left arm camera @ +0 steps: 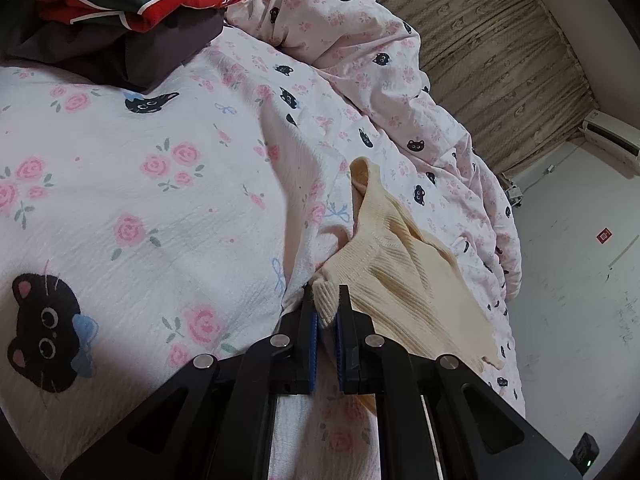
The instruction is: Fold clothes
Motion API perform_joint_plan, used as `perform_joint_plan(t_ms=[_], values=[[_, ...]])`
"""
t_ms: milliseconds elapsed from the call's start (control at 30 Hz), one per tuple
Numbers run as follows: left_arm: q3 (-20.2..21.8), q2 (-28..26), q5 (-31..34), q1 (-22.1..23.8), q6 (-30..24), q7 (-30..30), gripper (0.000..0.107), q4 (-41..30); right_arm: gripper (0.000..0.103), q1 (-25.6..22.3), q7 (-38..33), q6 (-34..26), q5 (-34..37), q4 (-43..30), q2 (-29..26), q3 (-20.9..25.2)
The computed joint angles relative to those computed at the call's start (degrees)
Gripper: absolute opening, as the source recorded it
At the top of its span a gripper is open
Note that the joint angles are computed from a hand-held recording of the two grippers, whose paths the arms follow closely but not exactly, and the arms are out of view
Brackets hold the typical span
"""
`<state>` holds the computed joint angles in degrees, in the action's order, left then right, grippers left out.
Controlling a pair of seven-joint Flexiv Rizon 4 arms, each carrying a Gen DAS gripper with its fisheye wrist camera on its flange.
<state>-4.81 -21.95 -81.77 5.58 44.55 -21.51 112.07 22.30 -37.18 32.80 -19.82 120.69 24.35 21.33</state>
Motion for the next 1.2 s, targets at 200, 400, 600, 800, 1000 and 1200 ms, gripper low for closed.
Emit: perform_joint_plan(t_ms=[200, 400, 600, 800, 1000, 1200], values=[[0.15, -0.12, 1.23, 0.32, -0.71, -1.37, 0.007, -0.32, 0.031, 1.46, 1.36, -6.07, -10.55, -2.29, -6.4, 3.08], [0.16, -0.16, 2.01, 0.86, -1.65, -2.18, 0.007, -0.48, 0.004, 2.21, 2.48, -5.31, -9.49, -2.04, -5.29, 0.89], [0.39, 0.62, 2.84, 1.11, -2.51, -3.07, 0.006, -0.52, 0.003, 1.52, 0.78, -6.96, -6.89, -2.1, -1.08, 0.62], [1.36, 2.77, 5.86, 0.74, -2.13, -2.4, 0.006, 0.03, 0.003, 1.81, -3.22, -9.93, -3.71, -3.08, 0.41, 1.14], [2.06, 3.62, 11.82, 0.7, -0.79, -3.62, 0.006, -0.31, 0.003, 2.36, -4.62, -11.32, -1.95, -2.76, -1.05, 1.44], [1.85, 3.41, 12.61, 2.06, -3.38, -5.01, 0.006, -0.94, 0.003, 2.51, -3.33, -10.11, -2.73, -1.9, -1.17, 1.58]])
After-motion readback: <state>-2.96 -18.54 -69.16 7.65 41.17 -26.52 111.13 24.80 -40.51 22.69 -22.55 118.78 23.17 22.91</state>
